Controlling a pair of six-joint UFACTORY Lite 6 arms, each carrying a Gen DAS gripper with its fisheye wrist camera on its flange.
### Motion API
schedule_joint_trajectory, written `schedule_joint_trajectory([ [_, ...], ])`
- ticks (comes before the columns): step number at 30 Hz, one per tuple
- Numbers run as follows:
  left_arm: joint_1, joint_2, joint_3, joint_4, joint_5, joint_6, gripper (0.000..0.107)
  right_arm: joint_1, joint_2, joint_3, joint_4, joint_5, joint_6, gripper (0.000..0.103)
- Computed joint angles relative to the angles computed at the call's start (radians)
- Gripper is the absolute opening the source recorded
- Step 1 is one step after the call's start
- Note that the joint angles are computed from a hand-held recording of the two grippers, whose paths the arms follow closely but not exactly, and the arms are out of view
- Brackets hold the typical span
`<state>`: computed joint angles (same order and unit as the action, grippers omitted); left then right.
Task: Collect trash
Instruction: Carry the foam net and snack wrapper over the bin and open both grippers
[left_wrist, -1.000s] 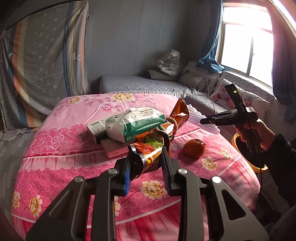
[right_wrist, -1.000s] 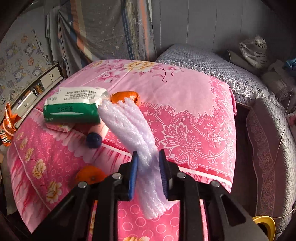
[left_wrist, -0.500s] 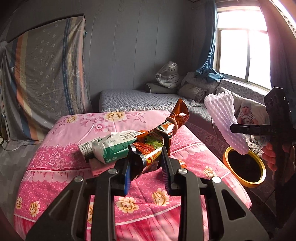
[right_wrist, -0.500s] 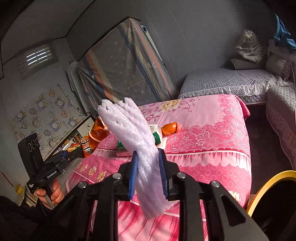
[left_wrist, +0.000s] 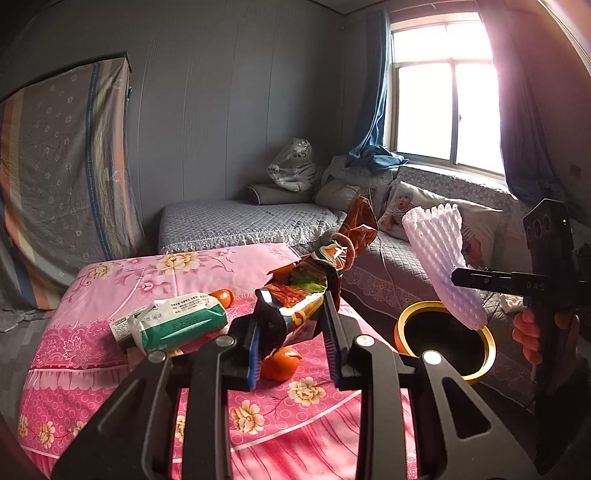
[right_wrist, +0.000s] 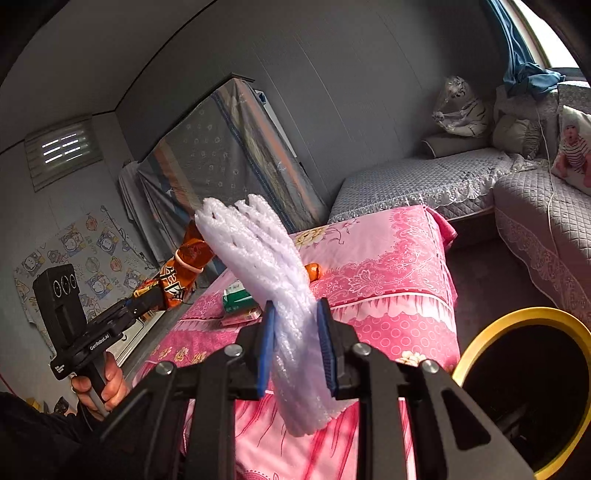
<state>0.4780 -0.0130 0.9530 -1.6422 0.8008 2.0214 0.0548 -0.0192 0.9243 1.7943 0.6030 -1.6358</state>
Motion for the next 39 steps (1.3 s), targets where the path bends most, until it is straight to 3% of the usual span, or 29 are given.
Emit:
schedule_joint_trajectory([
  [14,-0.260,-0.011,0.002,-0.054,-0.109,0.043,0.026,-0.286,-0.132,-0.251,0.155,0.019,-0.147,0.021],
  [23,-0.525,0.213,0.169,-0.085,-0.243,0.070,0.026,-0.438,-0.040,-0.294,0.256,0.013,-0.228,0.021],
  [30,-0.682,0.570,0.548,0.186,-0.321,-0.310,0.026,-0.491,0.149,-0.253,0.361,0.002,-0.285,0.022],
  [36,-0.797,0.857,0.865,0.494,-0.376,-0.696,0.026,-0.530,0.326,-0.177,0.349,0.022,-0.232,0.022],
  [39,-0.837,1.000,1.048,0.696,-0.345,-0.935,0.026,-0.544,0.388,-0.150,0.356,0.014,-0.223,0.023],
])
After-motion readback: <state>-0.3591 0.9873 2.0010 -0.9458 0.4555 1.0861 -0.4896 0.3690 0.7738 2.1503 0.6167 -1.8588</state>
